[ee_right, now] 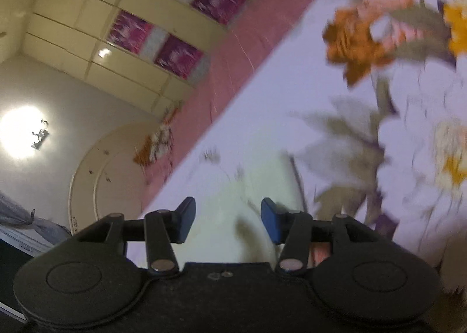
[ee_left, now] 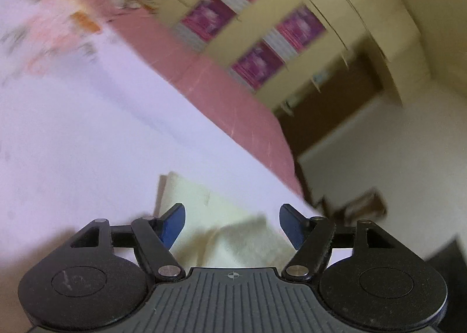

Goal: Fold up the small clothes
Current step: 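Grasp the folded edge with both tools, fold it over again, then release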

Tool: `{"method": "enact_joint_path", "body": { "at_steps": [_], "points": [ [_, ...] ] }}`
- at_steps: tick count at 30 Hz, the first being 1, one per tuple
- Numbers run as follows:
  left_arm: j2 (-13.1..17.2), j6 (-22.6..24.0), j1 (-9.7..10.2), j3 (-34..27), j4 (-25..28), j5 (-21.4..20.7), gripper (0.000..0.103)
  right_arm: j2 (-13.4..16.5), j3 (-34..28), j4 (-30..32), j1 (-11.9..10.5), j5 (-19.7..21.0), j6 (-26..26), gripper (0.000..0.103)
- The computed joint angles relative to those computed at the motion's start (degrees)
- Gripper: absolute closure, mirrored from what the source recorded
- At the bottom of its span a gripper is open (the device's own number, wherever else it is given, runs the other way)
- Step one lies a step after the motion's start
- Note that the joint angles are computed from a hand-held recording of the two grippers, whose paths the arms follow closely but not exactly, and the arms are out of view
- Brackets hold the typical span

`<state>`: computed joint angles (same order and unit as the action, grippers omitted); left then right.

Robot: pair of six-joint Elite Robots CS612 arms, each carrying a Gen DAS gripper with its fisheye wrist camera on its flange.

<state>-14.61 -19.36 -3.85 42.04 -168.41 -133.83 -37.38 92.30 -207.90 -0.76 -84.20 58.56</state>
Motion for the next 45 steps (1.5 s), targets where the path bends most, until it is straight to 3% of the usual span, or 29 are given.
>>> {"method": "enact_joint_path", "body": {
  "at_steps": [3,7,10,11,13,14,15,16,18,23,25,29,34,38,43,45],
  "points": [
    [-0.9,10.5,-0.4,0.2,4.7,-0.9,0.033,-1.1,0.2,2.5,0.5,-0.5,-8.1,0.059],
    [-2.1,24.3,-1.8,0.1,12.9,4.6,0.039,-2.1,-1.3,11.8,1.5,-2.6,-19.9,0.066],
    [-2.4,30.4,-2.63,-0.6,16.8,7.5,0.052,-2.2,-2.8,17.2,2.3,-4.4,-24.7,0.067],
    [-2.4,31.5,-2.77,-0.6,17.4,8.4,0.065,-2.3,-3.5,19.5,2.7,-6.0,-25.8,0.068],
    [-2.6,31.7,-2.91,-0.5,17.8,8.4,0.078,-2.1,-4.6,22.9,3.1,-7.9,-28.7,0.073],
    [-2.4,31.6,-2.88,-0.6,17.7,7.4,0.092,-2.0,-4.9,23.7,3.4,-8.8,-30.0,0.074],
    [-2.6,31.7,-2.77,-0.7,18.1,6.9,0.097,-2.0,-5.1,24.4,3.8,-9.7,-30.9,0.079],
    [-3.0,31.2,-2.77,0.4,16.2,7.0,0.098,-2.0,-5.3,25.0,4.0,-10.3,-31.6,0.089],
    [-2.9,29.5,-2.43,1.6,10.8,5.0,0.1,-2.2,-4.9,24.2,4.2,-10.9,-33.2,0.096],
    [-1.5,19.9,-1.27,1.6,-4.4,-0.2,0.1,-2.8,-3.0,15.9,5.0,-14.4,-36.7,0.099],
    [-0.9,17.7,-1.22,0.7,-7.3,0.6,0.1,-2.8,-2.7,12.9,5.1,-15.6,-37.3,0.099],
    [0.4,14.4,-1.63,-2.0,-5.1,4.2,0.1,-2.2,-3.3,12.4,4.9,-18.0,-35.2,0.099],
    [1.1,17.0,-2.54,-3.5,1.2,7.2,0.1,-0.8,-5.1,14.8,4.0,-16.6,-30.4,0.099],
    [1.5,18.3,-3.03,-3.8,3.3,9.4,0.1,0.1,-6.1,16.8,3.9,-16.7,-29.8,0.099],
    [1.9,18.0,-3.02,-3.7,2.9,9.8,0.1,0.7,-6.6,18.1,4.3,-18.5,-30.6,0.099],
    [2.1,15.7,-2.88,-3.1,-1.8,9.3,0.1,0.9,-6.8,17.5,4.5,-19.5,-31.4,0.099]
  ]
}}
